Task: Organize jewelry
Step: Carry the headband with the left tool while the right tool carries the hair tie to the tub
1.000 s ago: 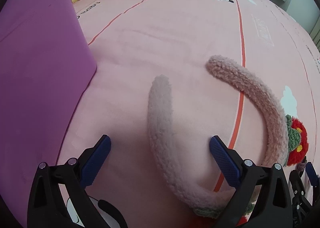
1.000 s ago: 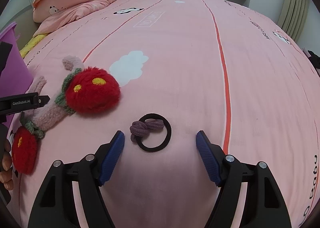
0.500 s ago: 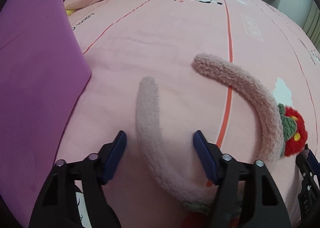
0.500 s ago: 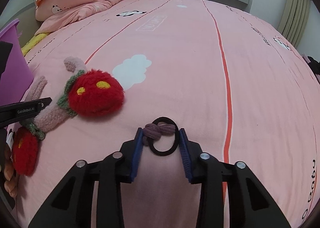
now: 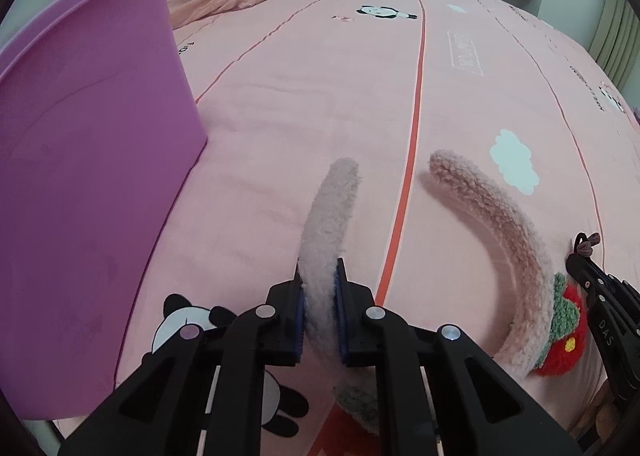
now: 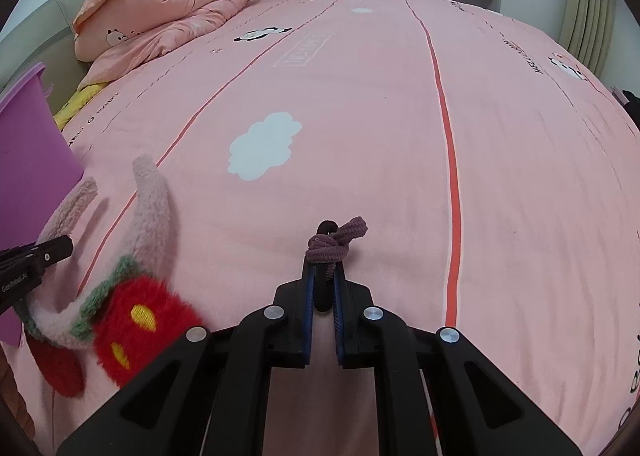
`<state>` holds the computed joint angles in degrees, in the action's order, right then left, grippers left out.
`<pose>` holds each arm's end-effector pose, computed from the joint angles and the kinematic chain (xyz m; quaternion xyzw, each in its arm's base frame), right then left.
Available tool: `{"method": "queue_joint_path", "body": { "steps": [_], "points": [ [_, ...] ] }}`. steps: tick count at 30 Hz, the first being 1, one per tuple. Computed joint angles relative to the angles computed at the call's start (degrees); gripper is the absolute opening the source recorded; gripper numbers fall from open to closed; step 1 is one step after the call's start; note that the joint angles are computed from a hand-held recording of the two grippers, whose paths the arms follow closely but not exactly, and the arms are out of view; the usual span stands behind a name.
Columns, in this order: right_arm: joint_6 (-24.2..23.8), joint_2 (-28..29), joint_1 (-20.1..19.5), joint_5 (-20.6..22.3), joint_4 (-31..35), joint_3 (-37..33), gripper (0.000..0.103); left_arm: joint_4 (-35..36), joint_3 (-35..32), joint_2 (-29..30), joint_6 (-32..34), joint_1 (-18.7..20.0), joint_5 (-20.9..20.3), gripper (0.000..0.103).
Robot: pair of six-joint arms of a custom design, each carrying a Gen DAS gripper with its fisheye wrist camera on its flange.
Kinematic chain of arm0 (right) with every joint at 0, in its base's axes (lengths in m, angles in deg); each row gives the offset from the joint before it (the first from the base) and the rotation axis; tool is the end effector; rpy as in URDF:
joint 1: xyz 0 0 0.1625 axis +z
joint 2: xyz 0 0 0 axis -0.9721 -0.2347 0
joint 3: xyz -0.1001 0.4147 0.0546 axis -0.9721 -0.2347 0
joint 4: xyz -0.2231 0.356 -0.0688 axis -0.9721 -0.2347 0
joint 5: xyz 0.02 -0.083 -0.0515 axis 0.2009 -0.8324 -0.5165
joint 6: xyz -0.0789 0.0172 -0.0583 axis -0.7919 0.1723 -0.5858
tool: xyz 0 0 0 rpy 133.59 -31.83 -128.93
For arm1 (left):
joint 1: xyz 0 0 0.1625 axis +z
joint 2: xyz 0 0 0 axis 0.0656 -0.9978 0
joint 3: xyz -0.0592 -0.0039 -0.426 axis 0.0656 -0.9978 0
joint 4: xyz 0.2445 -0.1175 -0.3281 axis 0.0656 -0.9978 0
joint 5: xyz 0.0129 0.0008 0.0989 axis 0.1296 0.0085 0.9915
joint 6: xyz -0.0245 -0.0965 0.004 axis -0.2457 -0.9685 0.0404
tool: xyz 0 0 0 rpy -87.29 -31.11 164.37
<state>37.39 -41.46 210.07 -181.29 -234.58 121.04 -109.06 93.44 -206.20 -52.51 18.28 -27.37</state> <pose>0.3148 -0.2444 0.0261 0.1060 -0.9059 0.2766 0.3027 -0.0923 -0.2565 0.3087 0.0663 0.8752 -0.2400 0.4149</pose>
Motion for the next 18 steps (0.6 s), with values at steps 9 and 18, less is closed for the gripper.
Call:
{"method": "queue_joint_path", "body": {
  "steps": [9, 18],
  "points": [
    [8.7, -7.55, 5.57, 0.8, 6.94, 3.36, 0.008, 14.05, -4.58, -2.54, -10.54, -10.82, -7.16, 0.01],
    [23.93, -16.49, 17.18, 0.8, 25.94, 2.91, 0.008, 30.42, -8.39, -8.44, -26.1, -31.1, -20.55, 0.01]
  ]
}}
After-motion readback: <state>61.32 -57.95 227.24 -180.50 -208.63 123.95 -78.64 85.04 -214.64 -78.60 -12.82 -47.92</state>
